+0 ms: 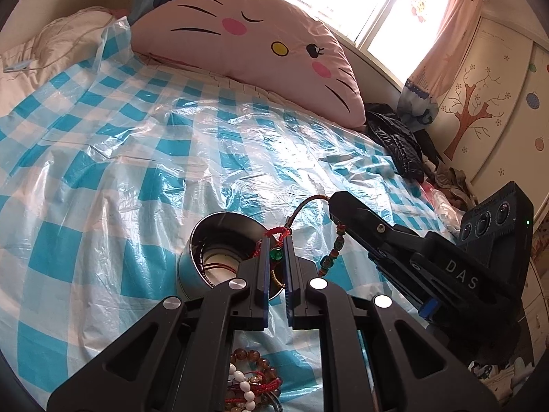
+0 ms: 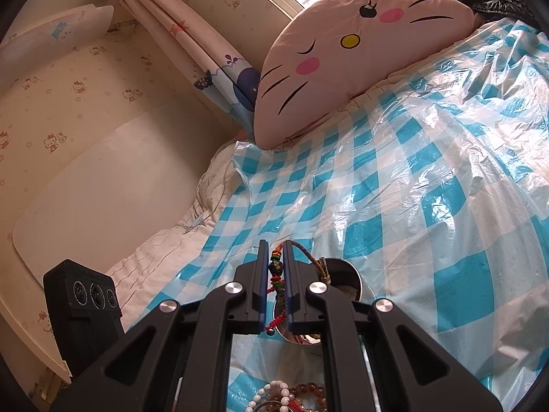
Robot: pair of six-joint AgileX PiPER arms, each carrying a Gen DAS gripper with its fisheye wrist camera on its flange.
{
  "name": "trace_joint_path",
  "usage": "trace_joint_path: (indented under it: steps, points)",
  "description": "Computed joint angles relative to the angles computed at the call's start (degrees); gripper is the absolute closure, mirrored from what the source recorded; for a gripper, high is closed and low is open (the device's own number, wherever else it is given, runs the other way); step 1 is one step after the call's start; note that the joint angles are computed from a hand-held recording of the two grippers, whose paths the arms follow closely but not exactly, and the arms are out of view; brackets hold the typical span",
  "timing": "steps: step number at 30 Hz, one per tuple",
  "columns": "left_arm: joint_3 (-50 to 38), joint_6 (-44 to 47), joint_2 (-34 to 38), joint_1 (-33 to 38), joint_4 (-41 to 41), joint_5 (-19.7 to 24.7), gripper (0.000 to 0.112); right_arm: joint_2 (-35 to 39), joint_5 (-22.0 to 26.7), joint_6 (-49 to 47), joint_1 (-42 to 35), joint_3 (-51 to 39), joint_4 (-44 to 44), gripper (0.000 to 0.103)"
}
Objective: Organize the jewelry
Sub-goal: 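Carry both bead bracelets over the tin and open both tools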
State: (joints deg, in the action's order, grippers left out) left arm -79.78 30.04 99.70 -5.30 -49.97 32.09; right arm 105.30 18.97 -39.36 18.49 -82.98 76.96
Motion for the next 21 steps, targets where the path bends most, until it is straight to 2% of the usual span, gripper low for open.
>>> trace_joint_path:
  steps: [4, 6, 8, 11, 13, 14, 15, 16, 18, 21]
  points:
    - [-3.84, -5.31, 3.90, 0.10, 3.35, 1.71, 0.105, 1.50, -0.45, 5.07, 0.15, -1.82, -5.58, 0.094]
    - [-3.36, -7.11, 3.84, 0.26, 4.77, 0.84, 0.104, 2.52, -0.31, 8.10, 0.27, -3.10, -8.83, 0.094]
    - [-2.02, -8.93, 2.87, 0.74, 6.14, -1.37, 0.099, 3.88, 0.09, 12.76, 0.63, -5.04, -14.03, 0.094]
    - [1.07, -12.96, 0.58, 2.22, 7.21, -6.13, 0.085, 7.06, 2.10, 21.09, 1.86, -9.71, -23.91, 0.094]
    - [3.00, -14.81, -0.83, 3.23, 7.49, -8.94, 0.076, 10.60, 6.09, 27.91, 2.90, -15.21, -32.23, 0.094]
    - [3.58, -15.51, -1.29, 3.62, 7.96, -9.87, 0.075, 12.55, 8.58, 30.99, 3.43, -18.22, -35.79, 0.093]
    - [3.69, -15.63, -1.45, 4.15, 8.21, -10.16, 0.075, 13.99, 10.24, 32.92, 3.96, -20.28, -38.09, 0.083]
    - [3.67, -15.87, -1.59, 4.51, 8.61, -10.16, 0.074, 14.61, 10.88, 33.77, 4.48, -21.05, -39.47, 0.065]
    - [3.71, -16.99, -1.73, 4.70, 10.00, -10.30, 0.071, 14.40, 10.64, 35.80, 5.54, -21.24, -43.44, 0.061]
    - [3.71, -17.58, -2.04, 4.55, 11.01, -10.64, 0.067, 11.95, 7.01, 38.03, 6.03, -17.80, -46.40, 0.059]
